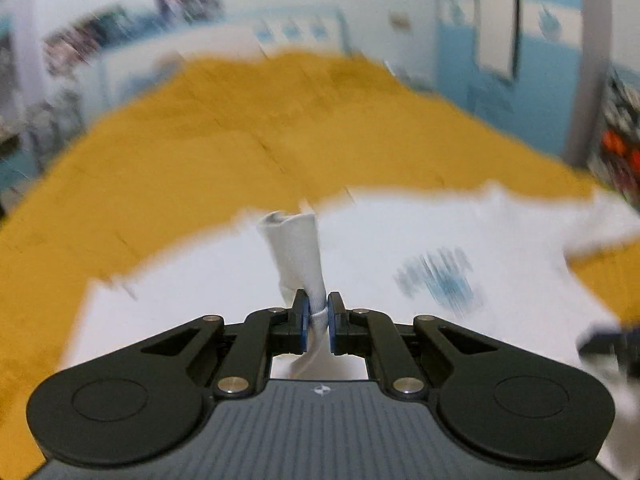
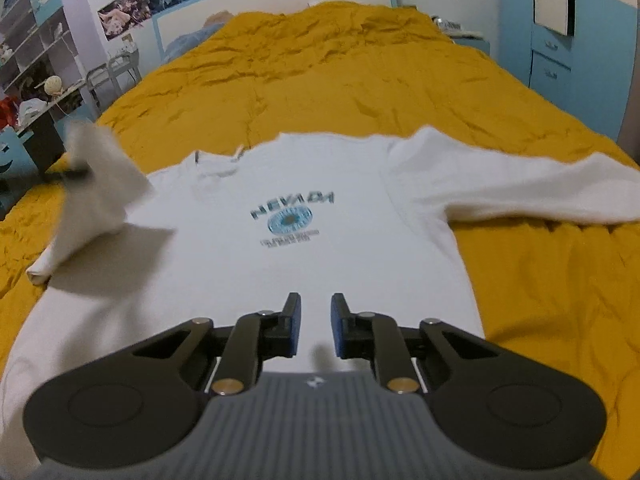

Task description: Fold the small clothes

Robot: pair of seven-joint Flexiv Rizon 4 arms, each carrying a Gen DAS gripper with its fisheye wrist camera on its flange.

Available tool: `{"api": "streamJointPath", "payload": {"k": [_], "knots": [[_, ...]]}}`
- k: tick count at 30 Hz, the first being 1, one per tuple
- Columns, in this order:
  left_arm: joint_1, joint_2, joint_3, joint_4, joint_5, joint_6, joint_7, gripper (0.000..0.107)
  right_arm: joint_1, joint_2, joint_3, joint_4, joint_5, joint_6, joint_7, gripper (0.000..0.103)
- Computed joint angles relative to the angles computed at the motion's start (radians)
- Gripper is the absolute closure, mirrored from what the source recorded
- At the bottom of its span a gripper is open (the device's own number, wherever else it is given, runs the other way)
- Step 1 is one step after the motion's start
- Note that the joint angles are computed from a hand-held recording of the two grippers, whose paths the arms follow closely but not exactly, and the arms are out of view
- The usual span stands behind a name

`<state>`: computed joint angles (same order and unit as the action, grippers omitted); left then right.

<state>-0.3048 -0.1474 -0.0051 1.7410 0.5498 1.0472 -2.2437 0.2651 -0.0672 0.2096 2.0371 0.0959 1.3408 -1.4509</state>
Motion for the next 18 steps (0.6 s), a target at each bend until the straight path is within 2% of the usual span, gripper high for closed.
{"api": "streamJointPath", "payload": {"k": [4, 6, 8, 11, 13, 14, 16, 18], "knots": [[0.007, -0.03, -0.031, 0.059, -0.154, -0.031, 0.109, 0.095, -0.003, -0.01, 0.006, -0.008, 0.038, -0.034, -0.029, 0.092], [0.028, -0.019, -0.035, 0.11, -0.25, 0.0, 0.182, 0.092, -0.001, -0.016, 0.01, -0.013, 0.052, -0.042, -0.038, 0.092], [0.043, -0.007, -0.045, 0.159, -0.348, 0.061, 0.24, 0.081, 0.003, -0.024, 0.016, -0.023, 0.069, -0.054, -0.047, 0.091], [0.089, 0.027, -0.109, 0.301, -0.7, 0.21, 0.472, 0.069, 0.009, -0.036, 0.027, -0.043, 0.095, -0.069, -0.068, 0.089], [0.101, 0.053, -0.161, 0.381, -0.976, 0.297, 0.687, 0.063, 0.012, -0.044, 0.037, -0.061, 0.122, -0.079, -0.087, 0.089], [0.09, 0.059, -0.166, 0.403, -1.043, 0.334, 0.744, 0.062, 0.012, -0.048, 0.042, -0.074, 0.141, -0.088, -0.1, 0.089], [0.07, 0.072, -0.151, 0.426, -1.092, 0.384, 0.791, 0.06, 0.011, -0.059, 0.053, -0.107, 0.187, -0.117, -0.128, 0.088], [0.06, 0.08, -0.11, 0.428, -1.034, 0.396, 0.735, 0.059, 0.007, -0.071, 0.062, -0.144, 0.238, -0.148, -0.16, 0.083]]}}
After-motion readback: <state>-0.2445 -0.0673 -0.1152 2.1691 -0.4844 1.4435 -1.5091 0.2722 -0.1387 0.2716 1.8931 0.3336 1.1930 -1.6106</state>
